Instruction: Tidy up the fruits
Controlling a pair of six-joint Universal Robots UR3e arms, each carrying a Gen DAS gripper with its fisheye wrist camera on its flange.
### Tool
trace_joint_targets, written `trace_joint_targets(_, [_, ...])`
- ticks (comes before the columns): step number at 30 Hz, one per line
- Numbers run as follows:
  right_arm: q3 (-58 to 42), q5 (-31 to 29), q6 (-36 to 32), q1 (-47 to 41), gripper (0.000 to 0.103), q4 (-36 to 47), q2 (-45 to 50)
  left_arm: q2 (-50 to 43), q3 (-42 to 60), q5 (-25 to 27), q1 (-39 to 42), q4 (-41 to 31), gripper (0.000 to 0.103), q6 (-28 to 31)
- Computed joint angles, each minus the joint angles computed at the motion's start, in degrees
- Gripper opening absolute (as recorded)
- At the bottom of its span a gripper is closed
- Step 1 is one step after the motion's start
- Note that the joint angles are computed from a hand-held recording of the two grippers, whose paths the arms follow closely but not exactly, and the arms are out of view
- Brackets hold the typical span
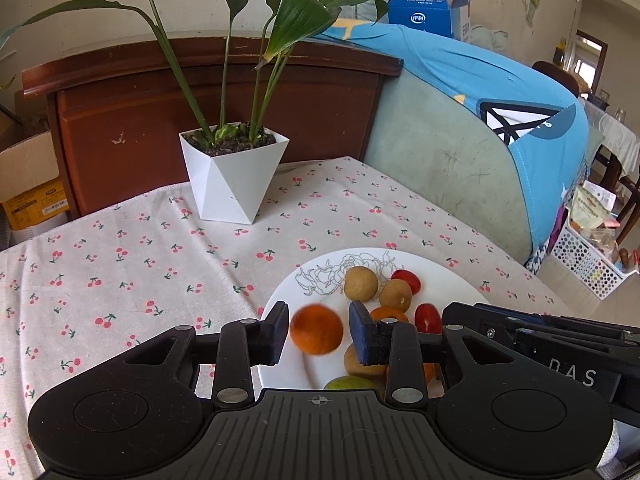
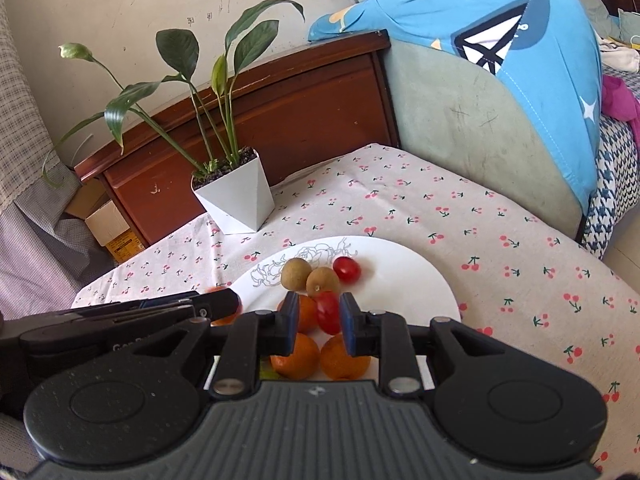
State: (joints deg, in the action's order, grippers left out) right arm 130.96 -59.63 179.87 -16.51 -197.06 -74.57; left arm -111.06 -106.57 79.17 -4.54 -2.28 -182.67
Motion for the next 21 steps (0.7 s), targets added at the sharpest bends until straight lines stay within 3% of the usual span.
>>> trace_joint_targets(2, [-0.3,-0.6,0.6,0.3,0.026,0.5,-0.6,0.5,0.2,0.8,-0.5,-0.5,0.035,0.1])
trace_joint_targets(5, [-0.7,-1.7,1.7,0.7,0.036,2.7,-2.0,1.4,0.8,3.5,-1.8,-1.7,0.054,-0.2])
trace_joint_targets(9, [-1.5,-4.3,3.1,1.3,0.040,7.1,-4.8,3.2,1.6,5.0,-2.3,-5.4,0.061,-1.0])
trace_joint_targets(15, [-1.7,-8.2,5.1,2.2,0.057,11.7,-9.3,6.6,2.4,7.9,-2.8,-11.7,0.075,-3.7])
trace_joint_targets(17, [-1.8,-10.3,6.4,2.8,0.067,14.6,-11.1,7.7,2.2,8.3,-2.8,-13.2,0.079,-4.2])
trace_joint_targets(21, [-0.5,-13.5,7.7,3.9,0.072,17.6,-14.4,9.7,1.6,9.7,-3.4,-15.2,0.082,-4.5])
